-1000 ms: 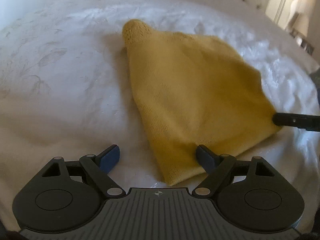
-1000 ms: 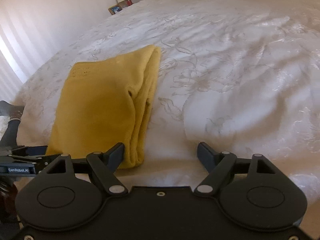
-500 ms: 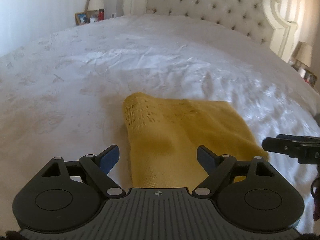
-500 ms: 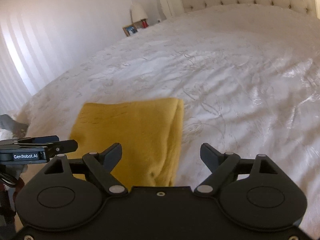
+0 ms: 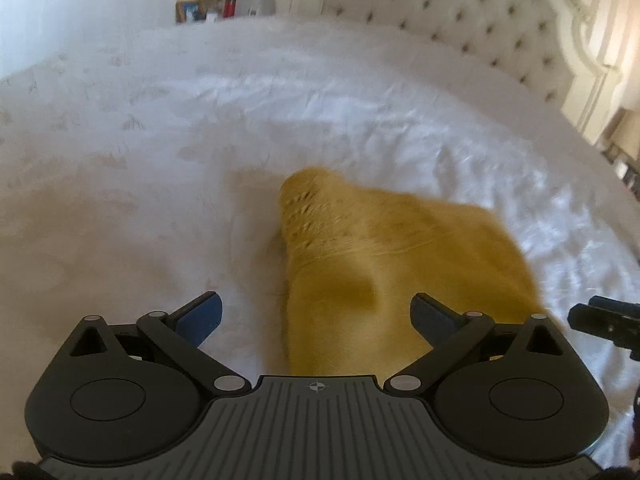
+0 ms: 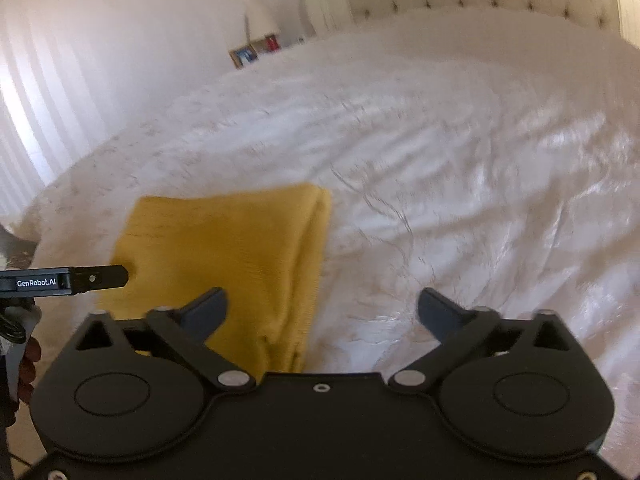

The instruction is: Fold small clothes

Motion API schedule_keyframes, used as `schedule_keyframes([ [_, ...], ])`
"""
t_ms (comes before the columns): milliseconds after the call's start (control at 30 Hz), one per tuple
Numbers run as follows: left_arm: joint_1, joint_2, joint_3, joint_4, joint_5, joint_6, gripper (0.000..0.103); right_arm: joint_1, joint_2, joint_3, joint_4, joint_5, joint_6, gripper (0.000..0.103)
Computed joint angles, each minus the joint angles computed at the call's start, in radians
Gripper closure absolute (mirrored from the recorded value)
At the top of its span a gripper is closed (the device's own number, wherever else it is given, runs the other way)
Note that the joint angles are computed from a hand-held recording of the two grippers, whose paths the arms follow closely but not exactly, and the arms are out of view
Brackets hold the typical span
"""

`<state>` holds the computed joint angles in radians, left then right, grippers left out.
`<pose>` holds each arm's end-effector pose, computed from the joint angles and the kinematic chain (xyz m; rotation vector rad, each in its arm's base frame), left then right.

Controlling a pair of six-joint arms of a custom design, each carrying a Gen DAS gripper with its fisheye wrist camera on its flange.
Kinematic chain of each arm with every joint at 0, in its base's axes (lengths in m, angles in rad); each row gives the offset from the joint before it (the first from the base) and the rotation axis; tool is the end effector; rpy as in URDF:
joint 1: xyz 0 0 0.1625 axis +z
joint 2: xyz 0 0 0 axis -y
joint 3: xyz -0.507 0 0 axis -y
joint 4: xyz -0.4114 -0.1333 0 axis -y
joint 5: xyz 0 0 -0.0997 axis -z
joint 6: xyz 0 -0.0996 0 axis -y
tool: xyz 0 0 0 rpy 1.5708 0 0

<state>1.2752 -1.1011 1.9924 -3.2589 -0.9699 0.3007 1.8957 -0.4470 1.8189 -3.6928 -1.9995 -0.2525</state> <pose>0.0018 -0.6449 0.3084 0.4004 2.3543 -0.9949 0.3020 -0.6086 -0.0199 0.5190 -2.5189 1.0283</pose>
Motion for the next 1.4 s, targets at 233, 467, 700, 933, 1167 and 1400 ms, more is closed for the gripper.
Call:
schedule_keyframes([
  [233,-0.063,-0.052,0.094,-0.113,0.036,0.012,0.001,0.048,-0.025,0.076,-0.087,0.028,-0.016,0.0],
  [467,-0.061,0.004,0.013,-0.112,0.094,0.077,0.0,0.062,-0.027,0.103,-0.108,0.041,-0.01,0.001],
  [700,-0.033,0.101,-0.12,-0.13,0.159,0.159,0.0,0.056,-0.025,0.108,-0.094,0.038,0.012,0.001],
  [933,0.029,0.18,-0.235,-0.039,0.228,0.146,0.0,0.044,-0.013,0.091,-0.06,0.037,0.036,0.001],
  [1167,0.033,0.154,-0.226,0.011,0.192,0.095,0.0,0.045,-0.011,0.082,-0.036,0.042,0.035,0.0],
  [1400,-0.03,0.025,-0.087,0.042,0.153,0.021,0.0,0.082,-0.02,0.078,0.002,0.005,0.033,0.0],
])
